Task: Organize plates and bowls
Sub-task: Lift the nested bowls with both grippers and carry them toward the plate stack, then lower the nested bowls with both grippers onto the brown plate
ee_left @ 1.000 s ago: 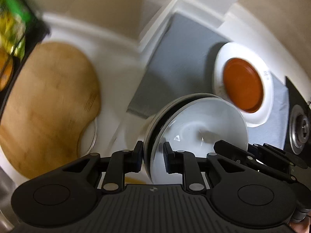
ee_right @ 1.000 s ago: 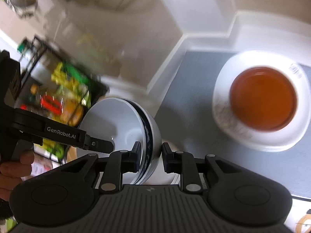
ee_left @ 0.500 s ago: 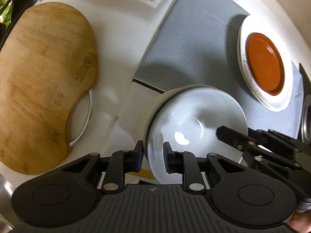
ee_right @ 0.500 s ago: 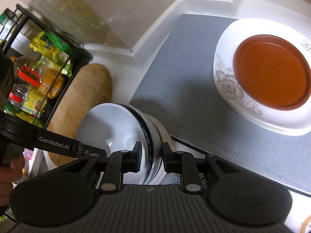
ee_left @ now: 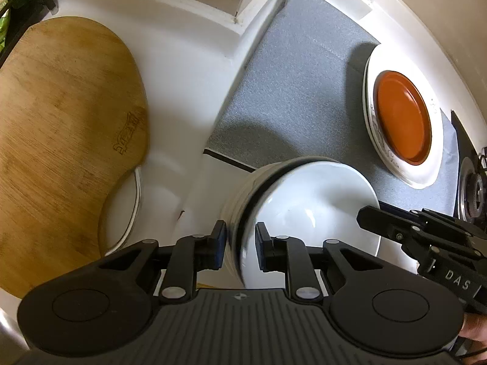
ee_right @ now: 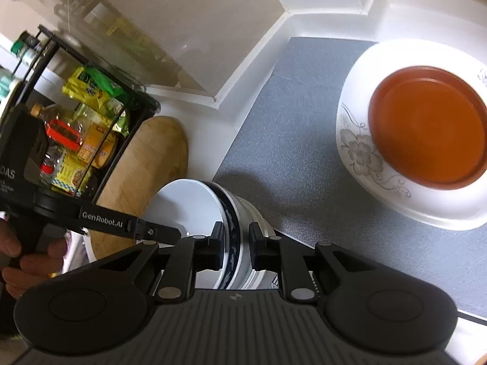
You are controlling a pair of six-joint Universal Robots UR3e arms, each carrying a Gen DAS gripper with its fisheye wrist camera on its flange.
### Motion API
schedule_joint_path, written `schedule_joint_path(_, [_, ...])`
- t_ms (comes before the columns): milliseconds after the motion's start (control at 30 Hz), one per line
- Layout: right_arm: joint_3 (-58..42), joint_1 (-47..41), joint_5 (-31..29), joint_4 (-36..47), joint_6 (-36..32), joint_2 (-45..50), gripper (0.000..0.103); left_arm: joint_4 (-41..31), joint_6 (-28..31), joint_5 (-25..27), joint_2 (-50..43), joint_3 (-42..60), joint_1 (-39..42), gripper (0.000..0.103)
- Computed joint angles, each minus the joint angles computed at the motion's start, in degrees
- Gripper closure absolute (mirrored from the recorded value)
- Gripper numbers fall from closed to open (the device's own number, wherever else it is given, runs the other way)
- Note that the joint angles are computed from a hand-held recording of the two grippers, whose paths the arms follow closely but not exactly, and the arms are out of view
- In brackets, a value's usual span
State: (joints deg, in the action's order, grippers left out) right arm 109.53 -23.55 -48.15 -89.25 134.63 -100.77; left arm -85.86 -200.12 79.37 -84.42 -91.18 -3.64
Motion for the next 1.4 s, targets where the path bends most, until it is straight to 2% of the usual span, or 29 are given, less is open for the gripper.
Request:
schedule_joint_path(200, [0.55, -1.01, 0.72, 1.21, 0.95, 0.25, 0.085, 1.23, 0.42, -0.99, 1.13, -2.16, 1.16, 0.081])
schedule_joint_path(267, [0.66, -1.42, 0.90, 1.95, 2.39, -0.21, 0.079, 1.22, 0.56, -1.14, 1.17, -2.43, 1.35, 0.081])
schedule_joint_path(333, [1.38, -2.70, 1.43, 3.47, 1.58, -1.21, 0.045, 1.71, 0.54, -1.33, 1.45, -3.18, 1.51, 0.080])
schedule_joint_path(400, [2.40, -3.67, 1.03, 4.24, 0.90, -2.19, 0.030, 2.29, 0.85, -1.28, 1.70, -3.75, 1.37, 0.078])
schedule_joint_path(433, [2.95, -3.91, 0.59, 4.53, 0.76, -2.28, 0.027, 2.66, 0.85, -0.82, 1.61, -3.93, 1.06, 0.075])
schedule_joint_path(500, [3.88, -4.14, -0.42, 5.01, 1.26, -1.60, 0.027, 3.01, -0.02, 0.15, 1.43, -4.37, 0.37, 0.060])
schedule_joint_path(533, [4.54, -4.38, -0.67, 5.31, 1.60, -1.31, 0.026, 2.97, -0.25, -0.23, 1.59, -5.06, 0.60, 0.056])
schedule_joint_path(600, [6.02, -4.83, -0.39, 5.87, 1.86, -0.91, 0.025, 2.87, -0.46, -1.53, 1.91, -6.90, 1.39, 0.036])
schedule_joint_path(633, [6.93, -4.94, -0.37, 5.64, 2.19, -1.01, 0.023, 3.39, -0.46, -2.22, 2.24, -8.28, 1.79, 0.031])
schedule_joint_path(700, [8.26, -4.36, -0.23, 4.67, 2.78, -0.47, 0.022, 5.58, -0.29, -4.70, 3.23, -11.95, 2.95, 0.018])
schedule_joint_path(733, [8.53, -3.96, -0.01, 4.30, 2.76, 0.07, 0.022, 6.77, 0.26, -6.66, 3.62, -13.76, 3.71, 0.018])
schedule_joint_path(800, [8.97, -3.54, 0.49, 3.04, 3.03, 0.55, 0.022, 8.41, 0.55, -10.06, 4.47, -16.39, 5.33, 0.024])
schedule_joint_path(833, [8.83, -3.41, 0.85, 2.70, 3.21, 0.93, 0.026, 8.77, 1.32, -11.61, 4.85, -17.19, 6.20, 0.029])
schedule_joint_path(867, [8.33, -3.52, 1.38, 3.50, 2.65, 1.55, 0.032, 8.38, 2.26, -12.69, 4.92, -17.08, 6.71, 0.036])
schedule_joint_path(933, [9.03, -2.47, -0.12, -0.05, 3.73, -0.13, 0.052, 7.13, 3.71, -11.93, 4.37, -15.42, 6.29, 0.040])
schedule_joint_path(1033, [9.63, -2.31, -1.18, 0.02, 0.91, -3.12, 0.058, 5.40, 4.46, -11.53, 4.73, -13.92, 6.13, 0.050])
schedule_joint_path(1133, [9.02, -2.83, -1.73, 1.54, 0.41, -3.62, 0.058, 4.49, 5.69, -11.07, 4.37, -12.72, 5.46, 0.054])
schedule_joint_path(1400, [9.90, -4.60, -1.61, 1.58, 2.19, -7.45, 0.059, 5.69, 2.57, -9.60, 3.40, -10.69, 1.52, 0.054])
